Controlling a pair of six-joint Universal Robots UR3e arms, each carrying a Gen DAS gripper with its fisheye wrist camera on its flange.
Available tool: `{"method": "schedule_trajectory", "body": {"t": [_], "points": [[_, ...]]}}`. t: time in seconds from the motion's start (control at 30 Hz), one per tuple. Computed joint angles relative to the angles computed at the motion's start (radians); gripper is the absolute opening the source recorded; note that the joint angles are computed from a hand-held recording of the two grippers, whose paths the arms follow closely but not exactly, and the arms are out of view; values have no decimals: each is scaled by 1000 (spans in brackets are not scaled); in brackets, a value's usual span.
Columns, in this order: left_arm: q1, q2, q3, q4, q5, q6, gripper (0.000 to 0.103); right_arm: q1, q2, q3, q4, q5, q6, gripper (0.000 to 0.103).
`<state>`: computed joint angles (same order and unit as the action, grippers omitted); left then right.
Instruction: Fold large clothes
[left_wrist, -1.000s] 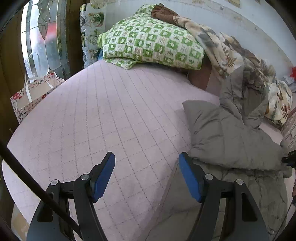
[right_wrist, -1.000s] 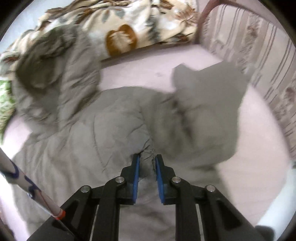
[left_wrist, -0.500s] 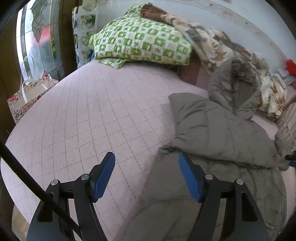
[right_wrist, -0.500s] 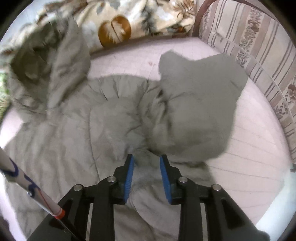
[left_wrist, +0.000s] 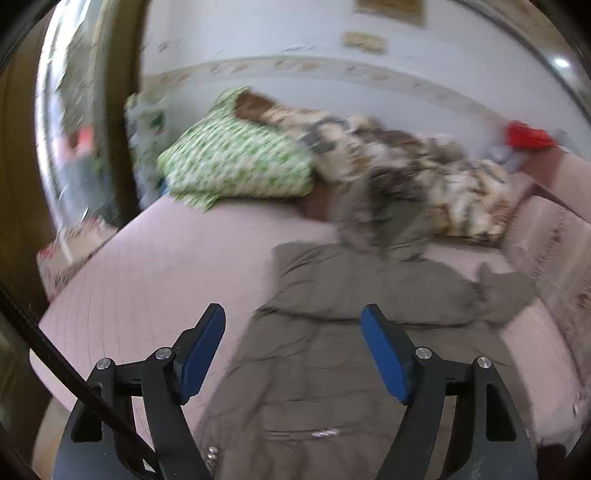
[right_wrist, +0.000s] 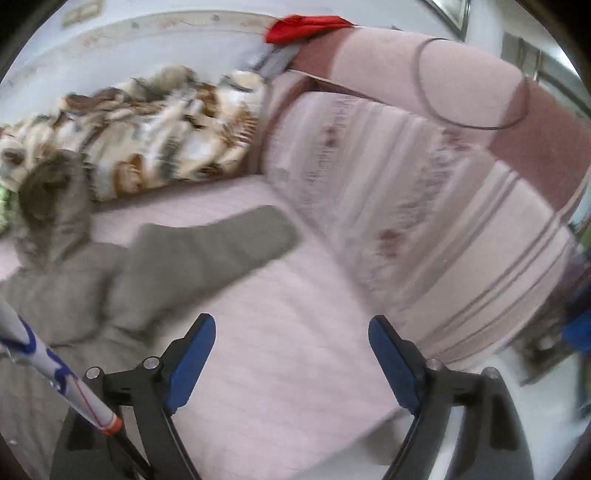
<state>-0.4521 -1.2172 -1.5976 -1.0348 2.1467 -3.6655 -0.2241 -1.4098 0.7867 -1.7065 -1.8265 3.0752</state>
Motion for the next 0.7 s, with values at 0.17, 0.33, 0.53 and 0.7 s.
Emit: {"method": "schedule_trajectory", "body": {"t": [0.17, 0.33, 0.53, 0.7], "points": [[-84, -96, 301, -130, -78, -72, 83, -287, 116, -336, 235, 388, 159, 89], [-177, -189, 332, -96, -26, -173, 89, -337, 93, -28, 37, 573, 250, 88], [-100, -245, 198, -82, -145, -194, 89, -284, 209, 249, -188, 610, 276, 58], [-29, -290, 121, -62, -228, -182, 89, -266, 458, 173, -312, 699, 385, 54]]}}
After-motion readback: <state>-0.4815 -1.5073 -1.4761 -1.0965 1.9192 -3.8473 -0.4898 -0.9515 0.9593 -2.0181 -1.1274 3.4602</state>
